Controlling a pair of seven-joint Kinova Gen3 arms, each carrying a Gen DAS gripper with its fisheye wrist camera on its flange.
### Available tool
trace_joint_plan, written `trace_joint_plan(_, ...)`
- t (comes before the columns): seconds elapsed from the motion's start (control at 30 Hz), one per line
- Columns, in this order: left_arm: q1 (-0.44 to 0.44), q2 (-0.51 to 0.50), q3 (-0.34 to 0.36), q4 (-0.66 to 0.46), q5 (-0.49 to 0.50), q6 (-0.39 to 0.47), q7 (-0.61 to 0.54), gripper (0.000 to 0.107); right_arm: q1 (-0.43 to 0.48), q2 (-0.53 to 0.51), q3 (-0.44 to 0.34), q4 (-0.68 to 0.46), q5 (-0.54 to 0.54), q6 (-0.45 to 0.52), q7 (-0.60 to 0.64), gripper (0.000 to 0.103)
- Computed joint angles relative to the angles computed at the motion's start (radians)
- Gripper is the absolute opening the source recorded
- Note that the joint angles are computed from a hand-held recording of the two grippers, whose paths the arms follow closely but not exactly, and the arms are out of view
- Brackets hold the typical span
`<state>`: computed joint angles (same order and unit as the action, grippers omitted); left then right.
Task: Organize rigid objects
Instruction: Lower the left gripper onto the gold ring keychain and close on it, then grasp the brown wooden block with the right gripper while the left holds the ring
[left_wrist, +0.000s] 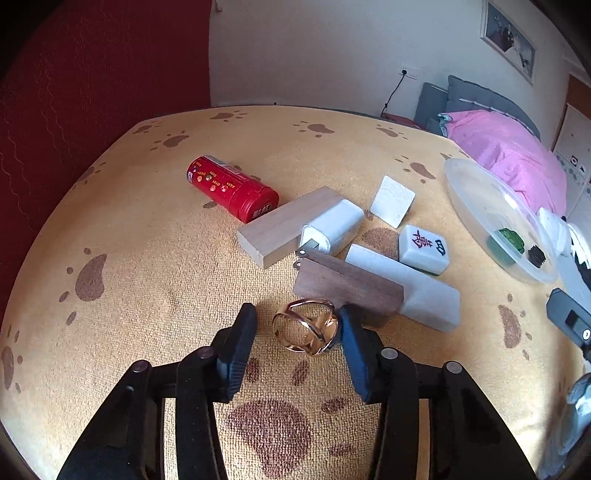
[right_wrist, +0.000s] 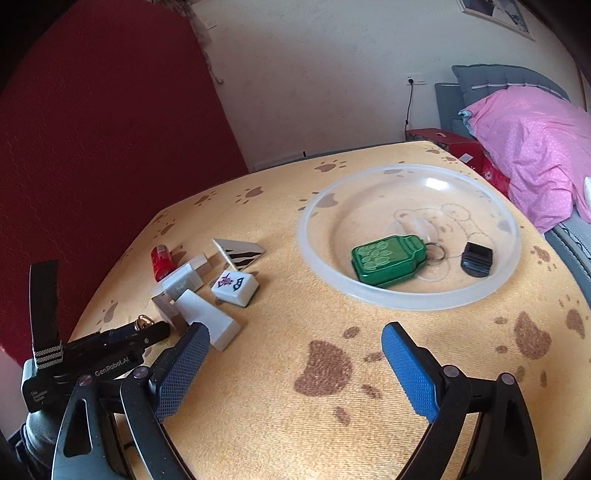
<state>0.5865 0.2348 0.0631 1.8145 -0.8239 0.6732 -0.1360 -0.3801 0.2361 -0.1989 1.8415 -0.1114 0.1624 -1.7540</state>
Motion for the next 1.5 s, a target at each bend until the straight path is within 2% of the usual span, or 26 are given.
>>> trace_joint_plan(0.07,-0.007,-0.011,-0.003,0.018,-0.002,-0.031,0.007,0.037,-0.027,0.006,0.011,-0.011,0.014,0.014,-0.008,0.097)
trace_joint_plan(0.2,-0.012,-0.028,-0.005,0.042,-0.015,-0.061,0.025,0.037,-0.092,0.016,0.049,-0.036,0.053,0.047,-0.040,0.097)
trace_joint_plan(0.37,-0.001,-0.049,0.000,0.068,-0.069,-0.055,0.079,0.037,-0.114,0.028,0.050,-0.065,0.082,0.090,-0.060,0.097)
trace_joint_plan(0.6,-0.018,-0.087,0.031,0.110,-0.149,-0.004,0.189,0.037,-0.164,0.063,0.065,-0.118,0.122,0.153,-0.106,0.097)
trace_joint_plan(0.77,-0.050,-0.103,0.054,0.132,-0.149,0.007,0.208,0.037,-0.108,0.089,-0.002,-0.164,0.057,0.196,-0.060,0.097)
trace_joint_plan(0.9,-0.062,-0.116,0.067,0.149,-0.162,0.026,0.228,0.037,-0.048,0.109,-0.077,-0.199,-0.043,0.223,0.023,0.097)
trace_joint_plan(1.03,-0.074,-0.132,0.079,0.167,-0.178,0.052,0.250,0.037,-0.031,0.144,-0.113,-0.247,-0.120,0.265,0.088,0.096)
trace_joint_plan(1.17,-0.082,-0.141,0.093,0.188,-0.197,0.087,0.277,0.037,-0.031,0.184,-0.129,-0.294,-0.186,0.314,0.135,0.091)
trace_joint_plan(1.27,-0.096,-0.153,0.099,0.206,-0.198,0.087,0.287,0.037,-0.076,0.207,-0.092,-0.326,-0.185,0.334,0.114,0.086)
trace_joint_plan(1.5,-0.123,-0.174,0.115,0.236,-0.208,0.074,0.320,0.037,-0.223,0.237,0.043,-0.395,-0.045,0.339,-0.072,0.078)
